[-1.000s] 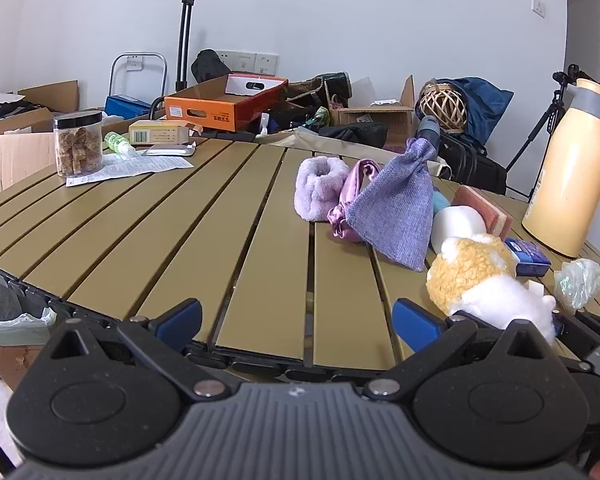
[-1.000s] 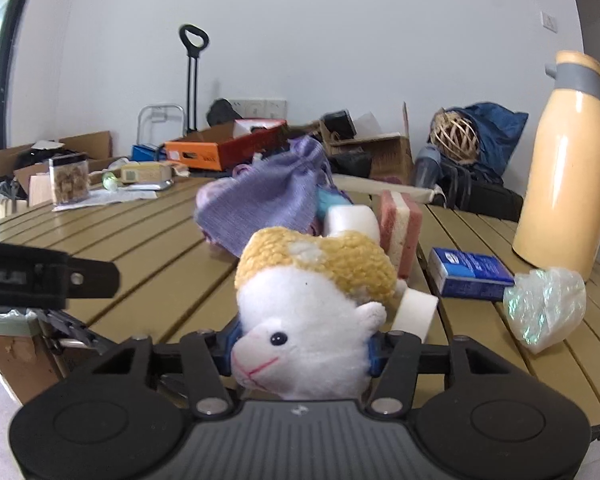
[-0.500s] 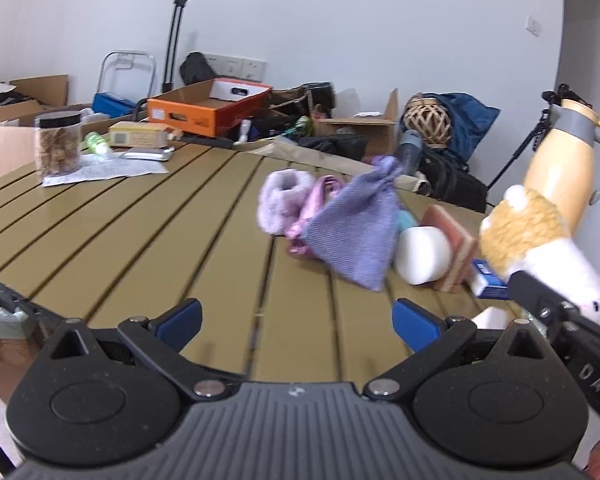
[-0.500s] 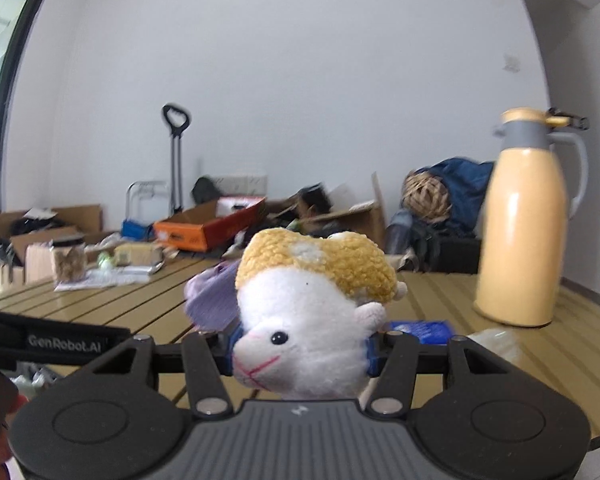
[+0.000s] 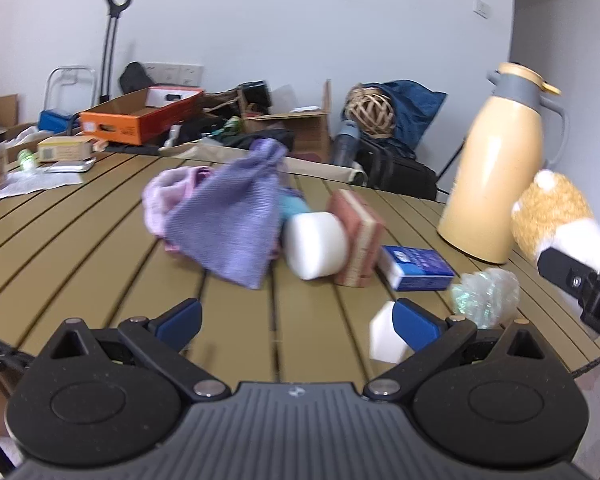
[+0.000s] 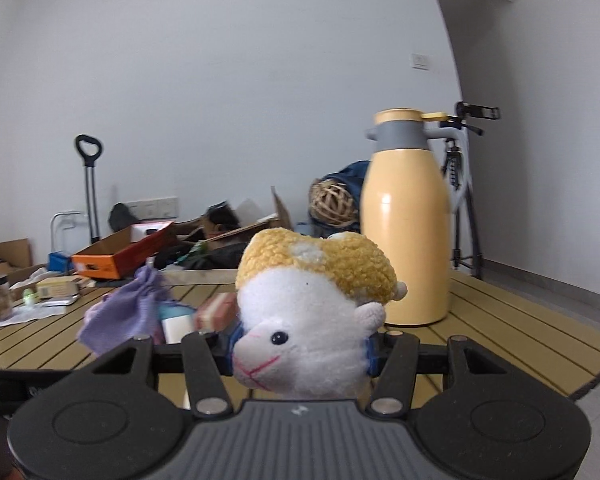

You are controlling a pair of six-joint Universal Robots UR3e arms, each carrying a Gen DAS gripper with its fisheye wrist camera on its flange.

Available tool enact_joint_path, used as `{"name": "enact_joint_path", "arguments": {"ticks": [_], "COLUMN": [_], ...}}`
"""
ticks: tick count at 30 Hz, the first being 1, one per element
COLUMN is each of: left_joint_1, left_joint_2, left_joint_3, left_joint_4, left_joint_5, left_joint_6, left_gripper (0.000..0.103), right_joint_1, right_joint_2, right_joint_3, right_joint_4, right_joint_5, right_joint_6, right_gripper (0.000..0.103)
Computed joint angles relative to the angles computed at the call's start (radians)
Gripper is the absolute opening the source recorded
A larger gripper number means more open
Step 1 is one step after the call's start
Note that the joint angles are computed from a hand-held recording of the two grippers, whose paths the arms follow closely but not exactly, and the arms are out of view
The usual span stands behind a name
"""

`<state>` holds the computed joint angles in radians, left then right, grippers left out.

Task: Collect trash
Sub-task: 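Grasp the small white sponge piece with the left gripper while right holds sheep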

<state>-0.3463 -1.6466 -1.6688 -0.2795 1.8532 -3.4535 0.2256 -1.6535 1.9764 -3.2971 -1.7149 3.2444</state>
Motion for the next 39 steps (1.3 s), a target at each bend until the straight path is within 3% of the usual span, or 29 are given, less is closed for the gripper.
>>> {"name": "enact_joint_path", "arguments": {"ticks": [8, 12, 20, 22, 24, 39], "left_joint_1": [-0.053, -0.087, -0.068, -0.054, -0.037, -0.052], "left_joint_2": [-0.15, -0.218, -0.27, -0.267, -0.249, -0.185], "left_joint_3": [0.141, 0.218, 0.304, 0.299, 0.271, 0.212], "left_joint_4": [-0.022, -0.04, -0.115, -0.125, -0.109, -0.072], "left_joint_5": [-0.024, 0.014, -0.024, -0.059, -0.099, -0.063], "left_joint_6": [0.021, 0.054, 0.071, 0.08, 0.073, 0.113], "left_gripper": [0.103, 0.097, 0.051, 0.018, 0.018, 0.018], "right_joint_1": [-0.004, -0.012, -0.031, -0.032, -0.033, -0.048], "right_joint_2": [0.005, 0.011, 0.019, 0.02, 0.018, -0.012], "right_joint_3": [0.004, 0.001, -0.002, -0.002, -0.003, 0.017], "right_joint_4": [0.003, 0.019, 0.044, 0.045, 0.047, 0.045], "right_joint_5": [-0.053, -0.065, -0.062, -0.059, -0.056, -0.013], "right_joint_6": [0.008, 0.017, 0.034, 0.034, 0.033, 0.038], "right_gripper": [0.053, 0.053, 0.053, 0.053, 0.053, 0.053]}}
